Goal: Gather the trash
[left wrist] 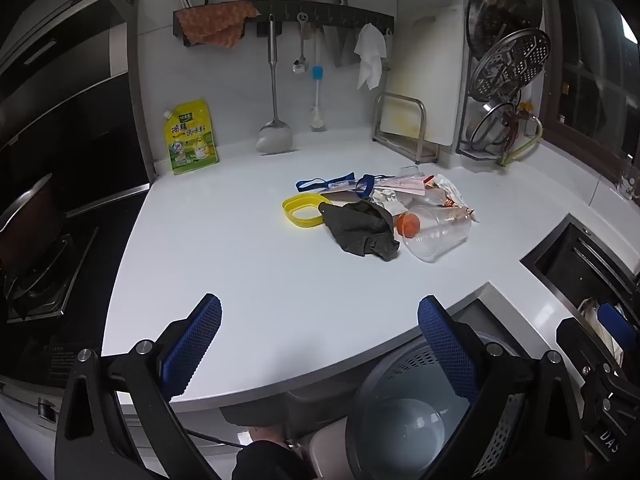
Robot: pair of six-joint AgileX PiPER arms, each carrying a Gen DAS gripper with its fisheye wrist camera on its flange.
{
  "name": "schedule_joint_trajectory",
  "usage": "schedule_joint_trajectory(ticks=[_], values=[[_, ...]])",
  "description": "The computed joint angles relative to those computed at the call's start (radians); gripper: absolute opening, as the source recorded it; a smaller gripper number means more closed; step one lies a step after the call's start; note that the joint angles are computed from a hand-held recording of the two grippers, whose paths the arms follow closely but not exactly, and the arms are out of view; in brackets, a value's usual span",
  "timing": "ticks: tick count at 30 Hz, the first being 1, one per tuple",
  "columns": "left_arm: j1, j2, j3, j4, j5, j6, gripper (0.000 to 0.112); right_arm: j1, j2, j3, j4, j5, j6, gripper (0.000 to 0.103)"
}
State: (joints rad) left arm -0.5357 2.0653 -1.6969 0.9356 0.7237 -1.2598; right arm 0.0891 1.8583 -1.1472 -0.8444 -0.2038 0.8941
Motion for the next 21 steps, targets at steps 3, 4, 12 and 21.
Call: schedule_joint_trajectory(ticks=[3, 4, 12, 21], values=[[0.004, 0.003, -0.007, -0.016, -0.004, 0.014, 0.097, 0.003, -0.004, 0.002, 0.016, 0.007, -0.021, 0.083], [0.006, 0.004, -0.010, -0.024, -0.006, 0.021, 0.097, 0.003, -0.005, 0.003, 0.009, 0.006, -0.012, 0.083], [0.018, -0.031, 0.033, -0.008, -0.022, 0.007, 0.097, 0.004, -0.006, 0.008, 0.046, 0.002, -0.048, 0.083], [0.009, -0.047, 0.045, 0.013, -0.015, -0.012, 0.097, 0.006, -0.040, 0.015, -0.044, 0.018, 0.049, 0.083]])
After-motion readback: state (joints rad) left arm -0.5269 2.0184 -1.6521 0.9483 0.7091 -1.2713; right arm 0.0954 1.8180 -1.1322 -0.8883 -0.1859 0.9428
